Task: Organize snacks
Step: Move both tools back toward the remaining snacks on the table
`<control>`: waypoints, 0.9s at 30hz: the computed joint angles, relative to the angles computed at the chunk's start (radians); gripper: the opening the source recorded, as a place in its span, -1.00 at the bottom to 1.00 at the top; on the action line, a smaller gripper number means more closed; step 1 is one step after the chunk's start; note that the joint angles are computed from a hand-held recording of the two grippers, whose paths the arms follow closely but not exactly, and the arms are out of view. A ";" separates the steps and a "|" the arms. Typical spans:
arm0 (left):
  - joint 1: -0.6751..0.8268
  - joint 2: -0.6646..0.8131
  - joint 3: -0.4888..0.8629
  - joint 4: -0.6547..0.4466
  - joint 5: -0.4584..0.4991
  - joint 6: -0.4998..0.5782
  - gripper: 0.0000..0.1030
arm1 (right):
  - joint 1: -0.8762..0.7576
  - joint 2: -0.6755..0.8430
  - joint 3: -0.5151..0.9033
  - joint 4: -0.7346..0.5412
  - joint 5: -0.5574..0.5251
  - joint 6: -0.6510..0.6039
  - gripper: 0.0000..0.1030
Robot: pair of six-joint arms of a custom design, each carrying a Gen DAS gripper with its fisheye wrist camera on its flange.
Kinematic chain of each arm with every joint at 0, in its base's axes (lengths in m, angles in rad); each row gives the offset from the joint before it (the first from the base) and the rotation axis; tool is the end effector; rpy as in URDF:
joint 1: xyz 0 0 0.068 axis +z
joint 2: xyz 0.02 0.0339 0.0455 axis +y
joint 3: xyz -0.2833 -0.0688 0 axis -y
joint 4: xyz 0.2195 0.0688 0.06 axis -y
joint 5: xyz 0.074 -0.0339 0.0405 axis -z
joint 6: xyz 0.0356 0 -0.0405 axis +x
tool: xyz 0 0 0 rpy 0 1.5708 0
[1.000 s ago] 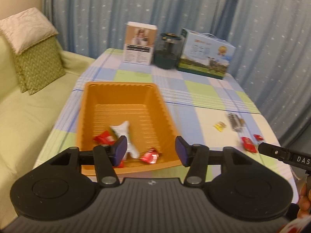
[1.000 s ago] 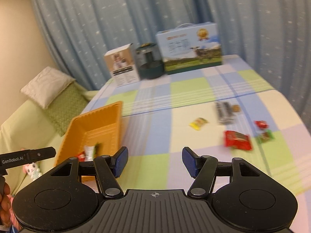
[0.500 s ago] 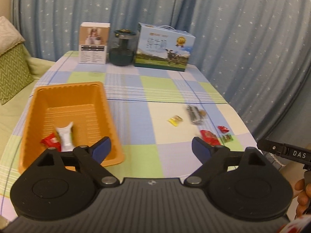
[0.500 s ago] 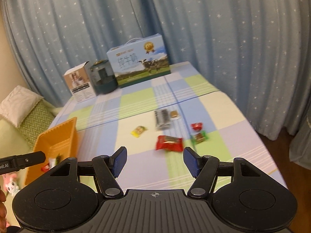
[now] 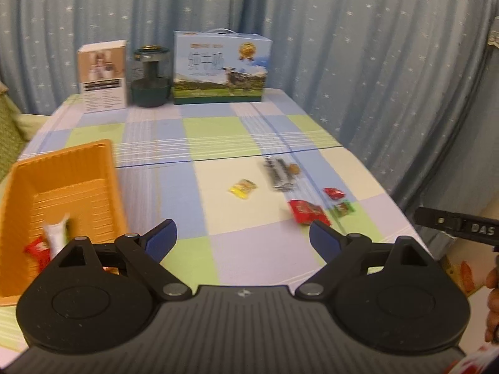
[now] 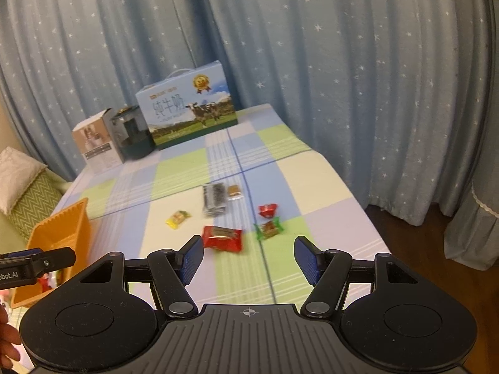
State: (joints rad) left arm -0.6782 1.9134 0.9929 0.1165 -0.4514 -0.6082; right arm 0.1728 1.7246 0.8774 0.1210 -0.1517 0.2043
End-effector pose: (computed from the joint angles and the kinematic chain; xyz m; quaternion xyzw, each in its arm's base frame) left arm 0.2974 -0.2197 0.1656 -0.0520 0.9063 -0.0526 0.4162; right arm 0.3294 0.0630 0.1962 -0.0167 0.9099 0.1445 0.3885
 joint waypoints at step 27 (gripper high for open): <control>0.089 0.578 0.623 -0.087 0.258 0.525 0.51 | -0.078 0.415 0.255 0.030 -0.055 -0.143 0.25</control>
